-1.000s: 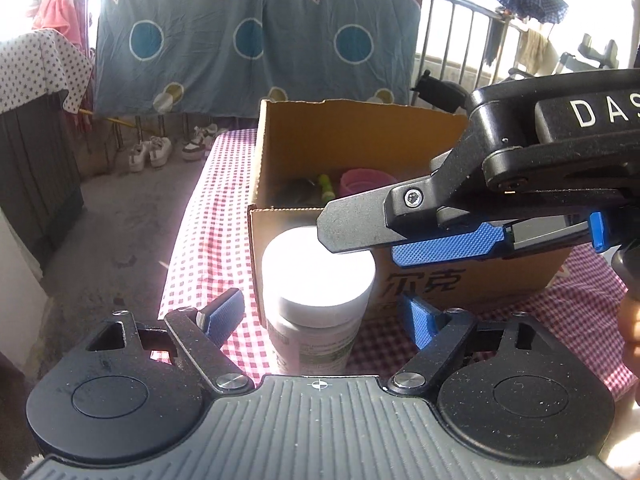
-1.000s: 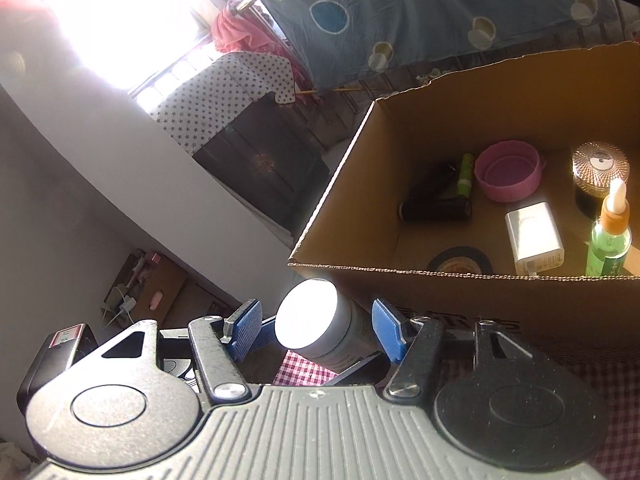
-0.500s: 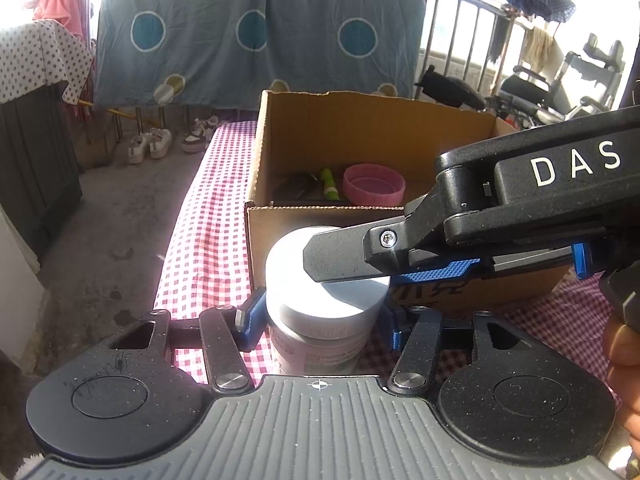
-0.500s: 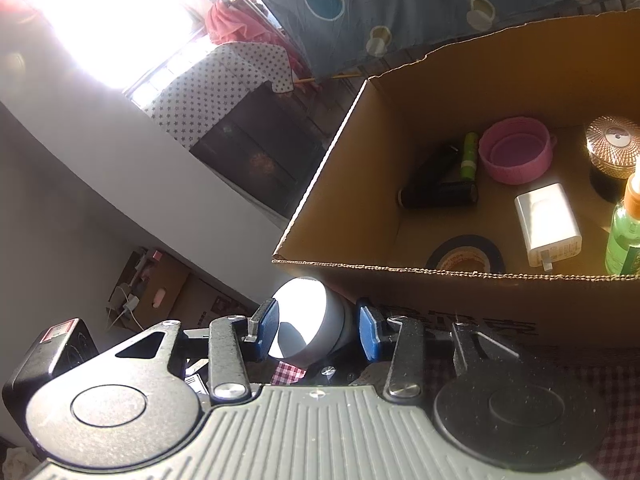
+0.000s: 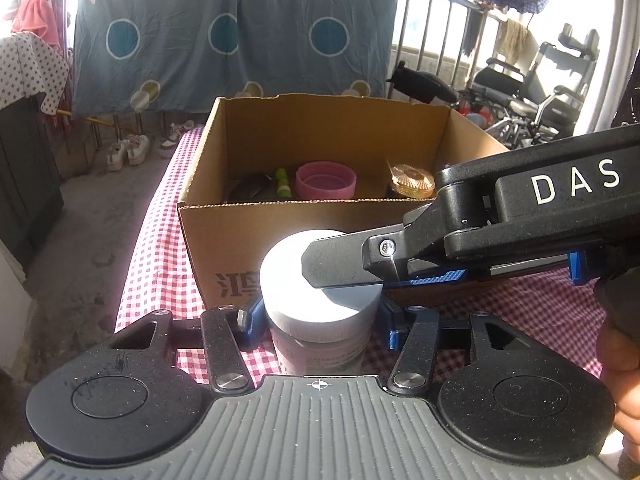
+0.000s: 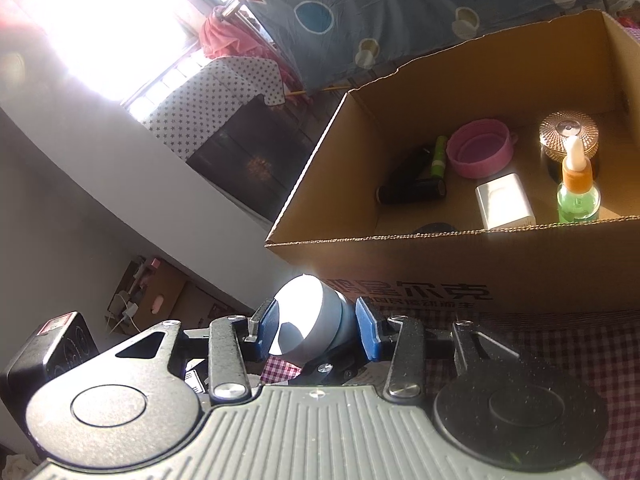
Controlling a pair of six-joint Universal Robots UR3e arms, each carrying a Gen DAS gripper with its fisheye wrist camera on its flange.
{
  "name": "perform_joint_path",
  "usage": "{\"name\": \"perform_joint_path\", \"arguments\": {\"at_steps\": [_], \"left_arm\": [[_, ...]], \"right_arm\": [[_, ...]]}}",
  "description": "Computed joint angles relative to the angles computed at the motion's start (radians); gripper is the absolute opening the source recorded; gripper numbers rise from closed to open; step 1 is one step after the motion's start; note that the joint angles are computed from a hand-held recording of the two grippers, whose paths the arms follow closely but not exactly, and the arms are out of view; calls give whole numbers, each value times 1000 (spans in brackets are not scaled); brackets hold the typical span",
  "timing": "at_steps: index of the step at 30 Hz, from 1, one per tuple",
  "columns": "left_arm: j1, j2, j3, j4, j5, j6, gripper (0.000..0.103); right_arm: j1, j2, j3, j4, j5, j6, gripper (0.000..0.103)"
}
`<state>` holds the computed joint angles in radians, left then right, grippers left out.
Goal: Organize rigid objects
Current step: 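Close the right gripper around the white jar and lift it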
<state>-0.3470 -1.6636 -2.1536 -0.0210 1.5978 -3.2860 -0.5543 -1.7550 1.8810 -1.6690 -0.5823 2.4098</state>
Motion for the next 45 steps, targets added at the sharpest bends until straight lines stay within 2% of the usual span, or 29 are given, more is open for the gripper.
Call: {"name": "perform_joint_path", "arguments": {"at_steps": [14,26,36,45], "left_arm": [[-63,-59,73,-16,-26,32,53],[-92,-87,110,-24,-15,36,53],[-97,-87,108,-24,-16,31,53],[-92,-100,119,-49,-30,30,53]], "right_arm": [[-200,-134,30,260,-14,-196,46],[-263,-160,27,347,-18,-269,46],[-272,-177,27,367,-23,-281,46],[-249,-177,57,296,-41,-228,46]]}}
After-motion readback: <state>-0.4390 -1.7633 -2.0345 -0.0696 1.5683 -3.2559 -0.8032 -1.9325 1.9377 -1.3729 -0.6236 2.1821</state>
